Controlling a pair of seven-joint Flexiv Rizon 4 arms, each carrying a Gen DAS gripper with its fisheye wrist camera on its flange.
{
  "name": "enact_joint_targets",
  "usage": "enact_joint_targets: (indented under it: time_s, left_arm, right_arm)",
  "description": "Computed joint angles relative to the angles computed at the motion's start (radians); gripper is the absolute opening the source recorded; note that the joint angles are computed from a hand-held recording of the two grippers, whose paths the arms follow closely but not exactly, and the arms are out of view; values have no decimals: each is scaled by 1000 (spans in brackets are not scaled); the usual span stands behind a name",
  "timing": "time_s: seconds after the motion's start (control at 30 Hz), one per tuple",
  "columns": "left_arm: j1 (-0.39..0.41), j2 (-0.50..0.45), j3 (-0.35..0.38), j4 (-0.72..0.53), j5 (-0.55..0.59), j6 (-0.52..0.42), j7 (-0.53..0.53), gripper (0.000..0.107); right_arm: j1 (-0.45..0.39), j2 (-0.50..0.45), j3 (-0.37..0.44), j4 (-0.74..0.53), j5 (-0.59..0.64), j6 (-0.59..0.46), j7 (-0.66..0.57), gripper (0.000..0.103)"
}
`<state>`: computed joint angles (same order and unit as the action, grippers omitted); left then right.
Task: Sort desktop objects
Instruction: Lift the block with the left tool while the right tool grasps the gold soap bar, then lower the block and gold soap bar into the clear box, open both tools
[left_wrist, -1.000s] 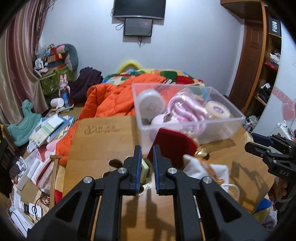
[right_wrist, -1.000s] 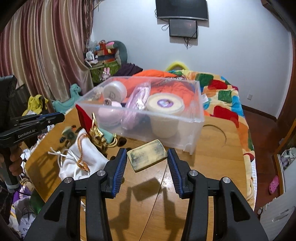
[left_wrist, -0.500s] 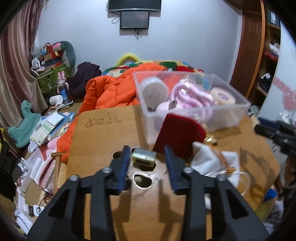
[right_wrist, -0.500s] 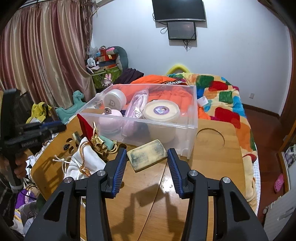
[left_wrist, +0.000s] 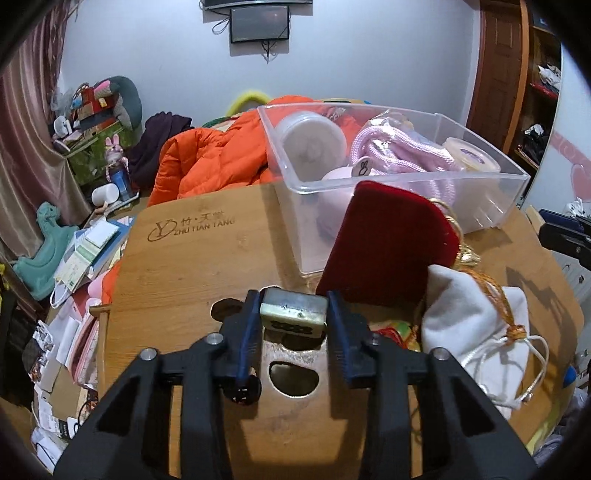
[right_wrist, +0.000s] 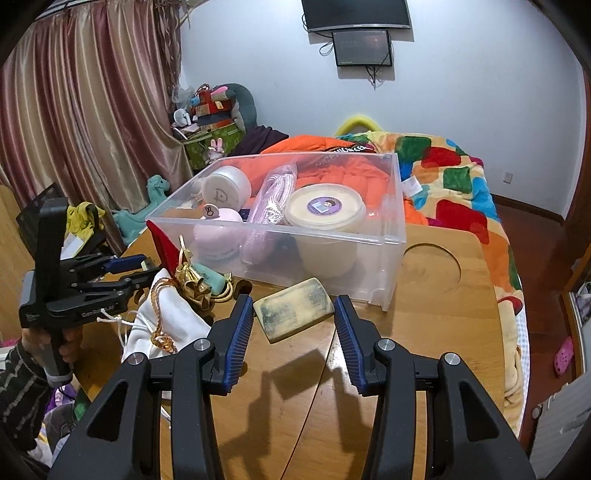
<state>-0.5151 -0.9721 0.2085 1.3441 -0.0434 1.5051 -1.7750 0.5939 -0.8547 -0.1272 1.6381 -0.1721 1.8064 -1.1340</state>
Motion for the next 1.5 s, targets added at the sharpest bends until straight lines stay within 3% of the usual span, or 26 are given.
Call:
enact_joint_targets:
  time_s: [0.07, 0.2, 0.37, 0.63, 1.1, 1.5]
  left_arm:
    - [6, 2, -10, 6, -5, 12, -4, 35]
    - [-44, 2, 64, 15, -8, 26, -55, 35]
    - [-61, 28, 78, 52, -14, 72, -79, 35]
    - [-107, 68, 128, 85, -55, 159, -60, 35]
    - [-66, 65, 34, 29, -190, 243, 120, 35]
    - [-5, -26, -42, -140, -209, 129, 180, 35]
  right_arm:
    - [-3, -2, 5, -4, -2, -4, 0, 42]
    - [-12, -4, 18, -11, -5, -3, 3, 42]
    - [-14, 3, 21, -11, -2, 13, 1, 42]
    - [-9, 18, 12, -18, 11, 41, -15, 42]
    - [2, 18, -5, -75, 33, 56, -37, 42]
    - [-123, -83, 157, -261, -105, -55, -48, 42]
